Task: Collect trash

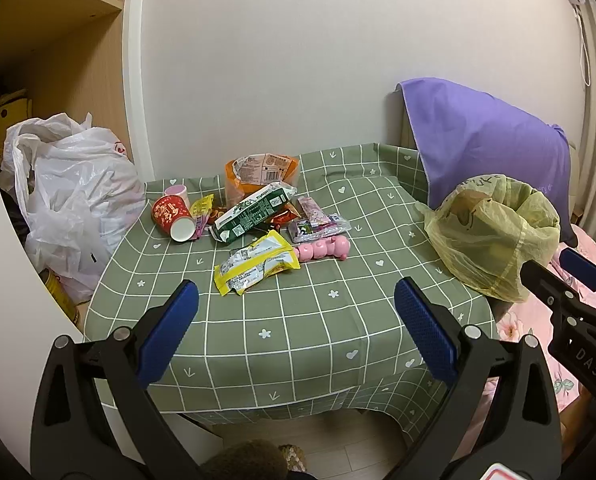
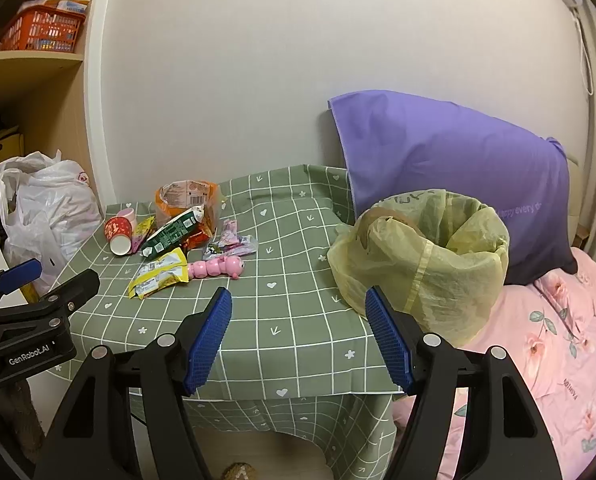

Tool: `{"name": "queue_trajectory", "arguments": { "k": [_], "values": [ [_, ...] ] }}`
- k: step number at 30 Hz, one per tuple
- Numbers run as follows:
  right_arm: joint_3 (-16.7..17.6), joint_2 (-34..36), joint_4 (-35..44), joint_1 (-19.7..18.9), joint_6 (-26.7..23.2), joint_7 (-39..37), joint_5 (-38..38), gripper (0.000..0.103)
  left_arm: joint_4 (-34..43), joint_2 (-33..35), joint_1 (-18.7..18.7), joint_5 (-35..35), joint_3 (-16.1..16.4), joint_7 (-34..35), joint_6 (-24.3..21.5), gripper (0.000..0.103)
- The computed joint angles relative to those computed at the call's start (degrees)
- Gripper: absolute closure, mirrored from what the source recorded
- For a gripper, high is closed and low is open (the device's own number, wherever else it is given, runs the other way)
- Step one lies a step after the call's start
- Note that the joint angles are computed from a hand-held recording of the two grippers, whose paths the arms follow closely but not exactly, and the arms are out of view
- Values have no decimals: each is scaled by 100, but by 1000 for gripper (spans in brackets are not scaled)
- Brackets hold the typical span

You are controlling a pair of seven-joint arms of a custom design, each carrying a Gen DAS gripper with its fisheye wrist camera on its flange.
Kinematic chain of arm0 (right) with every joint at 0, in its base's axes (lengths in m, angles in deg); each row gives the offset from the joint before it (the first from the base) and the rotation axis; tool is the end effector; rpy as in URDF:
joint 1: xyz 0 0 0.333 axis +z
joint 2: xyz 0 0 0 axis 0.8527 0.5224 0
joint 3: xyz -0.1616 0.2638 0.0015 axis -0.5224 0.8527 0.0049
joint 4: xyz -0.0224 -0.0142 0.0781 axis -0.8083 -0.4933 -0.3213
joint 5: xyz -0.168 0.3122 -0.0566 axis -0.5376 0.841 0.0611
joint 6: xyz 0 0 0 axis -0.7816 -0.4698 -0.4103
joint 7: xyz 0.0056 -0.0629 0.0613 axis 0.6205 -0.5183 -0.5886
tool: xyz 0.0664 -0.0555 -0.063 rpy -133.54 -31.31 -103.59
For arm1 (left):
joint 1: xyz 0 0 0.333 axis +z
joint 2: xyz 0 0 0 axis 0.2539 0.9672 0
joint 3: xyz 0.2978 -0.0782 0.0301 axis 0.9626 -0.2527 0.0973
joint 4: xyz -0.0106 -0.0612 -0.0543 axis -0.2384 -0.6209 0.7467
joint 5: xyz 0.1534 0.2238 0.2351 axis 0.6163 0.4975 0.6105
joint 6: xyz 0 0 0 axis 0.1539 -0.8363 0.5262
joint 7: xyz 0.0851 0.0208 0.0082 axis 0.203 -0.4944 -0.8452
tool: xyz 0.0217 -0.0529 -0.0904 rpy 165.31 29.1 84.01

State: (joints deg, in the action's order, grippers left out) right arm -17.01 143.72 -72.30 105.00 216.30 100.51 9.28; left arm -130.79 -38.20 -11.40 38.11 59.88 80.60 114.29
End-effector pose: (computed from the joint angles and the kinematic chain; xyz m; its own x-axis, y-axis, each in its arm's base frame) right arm 0.6922 0.3126 0.3638 0.0953 -0.9953 -0.0139 -0.4907 -0.0348 -0.8706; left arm 0.6927 -0.2866 0.3496 0.0612 -0.9981 0.0053 -0.5064 -0.0356 -0.8616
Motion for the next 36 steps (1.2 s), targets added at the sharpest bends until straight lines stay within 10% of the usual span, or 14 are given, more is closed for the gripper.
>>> {"name": "queue_trajectory", "arguments": {
  "k": [36],
  "values": [
    [-38,36,27,-32,4,37,83,37,169,112,-47,-293,14,300,-41,9]
  ]
}}
